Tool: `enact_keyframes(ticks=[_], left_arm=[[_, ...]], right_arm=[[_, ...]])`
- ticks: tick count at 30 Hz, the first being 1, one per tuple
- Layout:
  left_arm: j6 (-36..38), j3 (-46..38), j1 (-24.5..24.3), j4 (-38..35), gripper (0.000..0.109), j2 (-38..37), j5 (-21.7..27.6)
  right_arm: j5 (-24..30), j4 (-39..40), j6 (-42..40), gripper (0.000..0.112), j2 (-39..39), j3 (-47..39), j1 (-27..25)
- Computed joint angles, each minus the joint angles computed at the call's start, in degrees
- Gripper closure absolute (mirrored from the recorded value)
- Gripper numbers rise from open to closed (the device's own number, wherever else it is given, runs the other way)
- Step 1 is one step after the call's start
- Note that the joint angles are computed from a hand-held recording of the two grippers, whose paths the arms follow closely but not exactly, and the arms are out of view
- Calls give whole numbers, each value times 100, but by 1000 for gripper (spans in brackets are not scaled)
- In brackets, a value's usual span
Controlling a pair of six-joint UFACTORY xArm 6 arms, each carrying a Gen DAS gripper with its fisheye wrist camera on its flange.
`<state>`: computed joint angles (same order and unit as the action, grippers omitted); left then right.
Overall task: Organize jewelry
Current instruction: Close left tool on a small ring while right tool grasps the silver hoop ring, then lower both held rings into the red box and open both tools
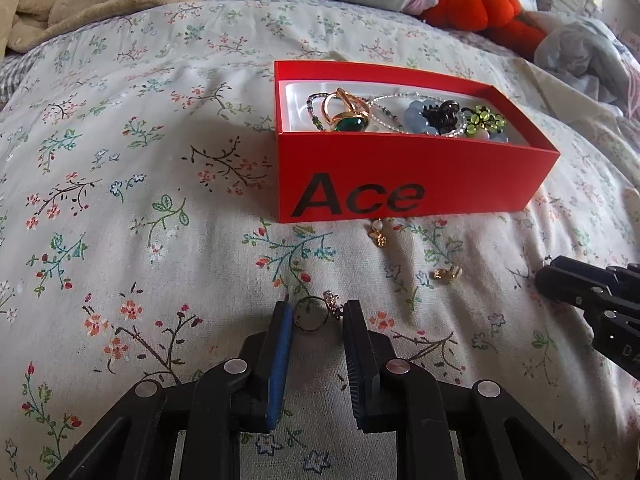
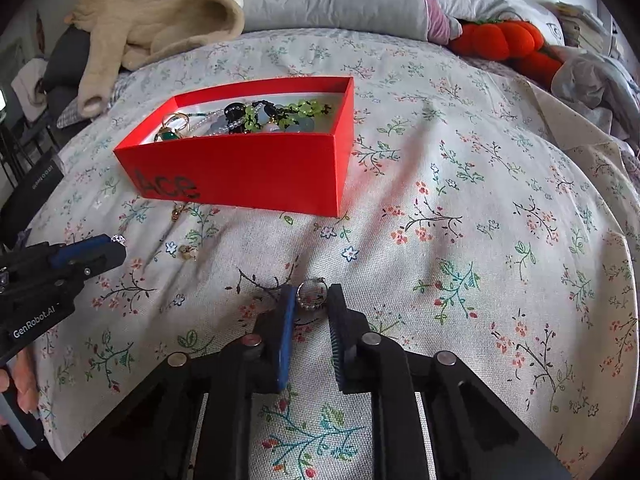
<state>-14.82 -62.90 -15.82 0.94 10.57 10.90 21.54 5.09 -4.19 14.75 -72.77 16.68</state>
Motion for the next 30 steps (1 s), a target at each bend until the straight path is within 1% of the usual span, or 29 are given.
enact_keyframes(ticks=[5,11,14,18,23,30], left_arm=[[121,72,6,-129,89,-124,-27],[440,-4,-13,-515,89,-206,1],[565,-126,-29,-652,89,-202,27],[841,-392,-49,-946,89,-130,101],[1048,-795,-63,-1137,89,50,217],[1317,-1470,-90,-1484,89,477,432]], right_arm=[[17,364,-161,96,-97,87,-21],[79,301,-155,96,-221,105,-7],[109,441,-262,96,-237,17,9],[160,547,-340,96,-185,-211,11],[266,708,-408,96,-27,-630,0],[417,791,-467,96,255,-1204,0]])
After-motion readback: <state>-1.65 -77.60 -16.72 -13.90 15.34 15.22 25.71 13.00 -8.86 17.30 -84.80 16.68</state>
